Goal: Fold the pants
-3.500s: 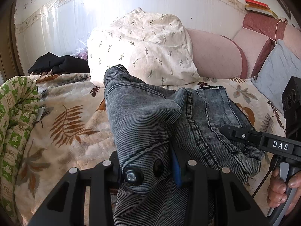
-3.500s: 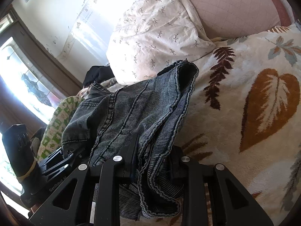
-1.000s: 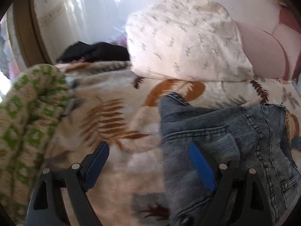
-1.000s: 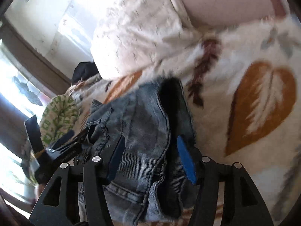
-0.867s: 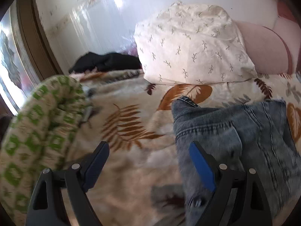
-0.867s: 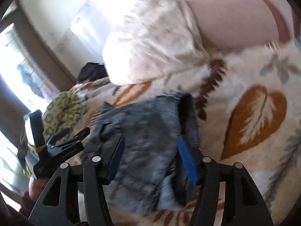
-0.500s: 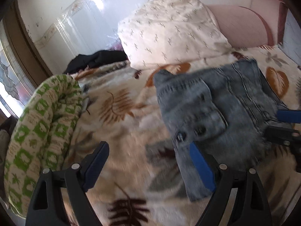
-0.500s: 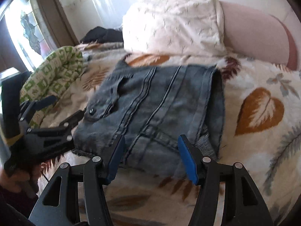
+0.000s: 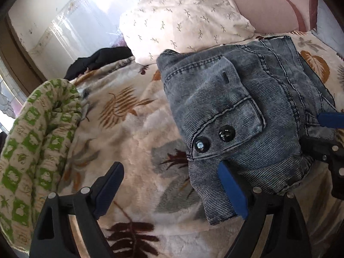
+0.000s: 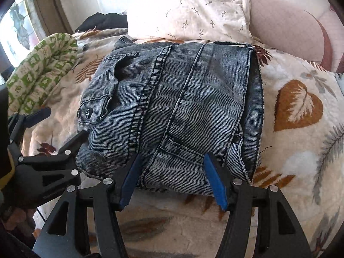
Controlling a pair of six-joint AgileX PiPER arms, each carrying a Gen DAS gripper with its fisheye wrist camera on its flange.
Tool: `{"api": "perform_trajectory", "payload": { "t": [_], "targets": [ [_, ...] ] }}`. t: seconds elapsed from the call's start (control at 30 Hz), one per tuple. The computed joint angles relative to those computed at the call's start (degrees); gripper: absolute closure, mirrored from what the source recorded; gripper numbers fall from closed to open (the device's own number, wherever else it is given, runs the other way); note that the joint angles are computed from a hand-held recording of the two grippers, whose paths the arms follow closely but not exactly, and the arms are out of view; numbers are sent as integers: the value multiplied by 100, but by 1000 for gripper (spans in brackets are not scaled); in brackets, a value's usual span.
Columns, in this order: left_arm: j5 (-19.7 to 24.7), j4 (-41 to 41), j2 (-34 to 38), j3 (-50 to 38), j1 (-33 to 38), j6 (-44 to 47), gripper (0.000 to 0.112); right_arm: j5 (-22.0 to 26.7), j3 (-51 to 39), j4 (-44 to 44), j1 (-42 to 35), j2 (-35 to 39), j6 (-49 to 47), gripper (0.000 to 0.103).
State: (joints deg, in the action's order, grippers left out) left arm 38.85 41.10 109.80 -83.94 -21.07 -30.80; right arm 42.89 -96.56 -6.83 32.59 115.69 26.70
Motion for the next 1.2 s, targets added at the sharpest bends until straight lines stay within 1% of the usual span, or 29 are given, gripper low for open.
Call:
{"api": "perform_trajectory", "payload": {
  "t": [0.1, 0.17, 0.23, 0.33, 0.4, 0.43, 0.47, 0.5, 0.57, 0.67, 0.7, 0.83, 0.9, 0.93, 0.97, 1.1, 1.2],
  "targets": [
    [6, -153, 72, -87, 30, 121, 21, 67, -83, 15, -9, 66, -96, 43],
    [40, 46, 48, -55, -31, -23, 20, 91, -122, 30, -10, 89, -145, 42],
    [95, 404, -33, 55, -118, -428, 17, 33, -50, 73, -28, 28, -235, 43],
    [384, 750, -234, 185, -268, -948, 16, -517, 584, 188, -92, -379, -249, 42],
    [407, 811, -489, 401, -321, -1105, 16, -531, 809, 301, -113, -642, -180, 37],
    [395, 798, -641, 526, -342, -1151, 14, -560, 917, 358, -114, -775, -198, 36],
    [388, 817, -803, 666, -364, -1248, 12, -684, 1081, 326, -95, -940, -154, 36],
    [380, 870, -968, 813, -394, -1397, 12, -902, 1349, 93, -34, -1182, 92, 35],
    [329, 975, -1284, 1069, -444, -1690, 12, -1111, 1678, -360, 64, -1494, 606, 33],
    [247, 1291, -1773, 1465, -544, -2235, 10, -1409, 2190, -1074, 239, -1967, 1491, 32],
    [237, 1361, -1918, 1566, -571, -2382, 10, -1427, 2362, -1477, 348, -2126, 1920, 32],
    [290, 1445, -2528, 1912, -678, -2805, 10, -1306, 2671, -2613, 812, -2484, 3046, 32],
    [350, 1500, -2851, 2095, -714, -3001, 10, -1285, 2891, -3195, 1038, -2726, 3619, 30],
    [384, 1524, -3013, 2176, -730, -3078, 10, -1260, 3003, -3534, 1158, -2845, 3957, 27],
    [438, 1563, -3184, 2259, -753, -3161, 10, -1247, 3065, -3781, 1233, -2920, 4199, 26],
    [910, 1999, -3694, 2452, -992, -3533, 10, -1355, 3429, -4705, 1392, -3315, 5163, 25],
    [1062, 1875, -3918, 2369, -951, -3390, 10, -1469, 3607, -5302, 1383, -3508, 5824, 24]
  ]
}}
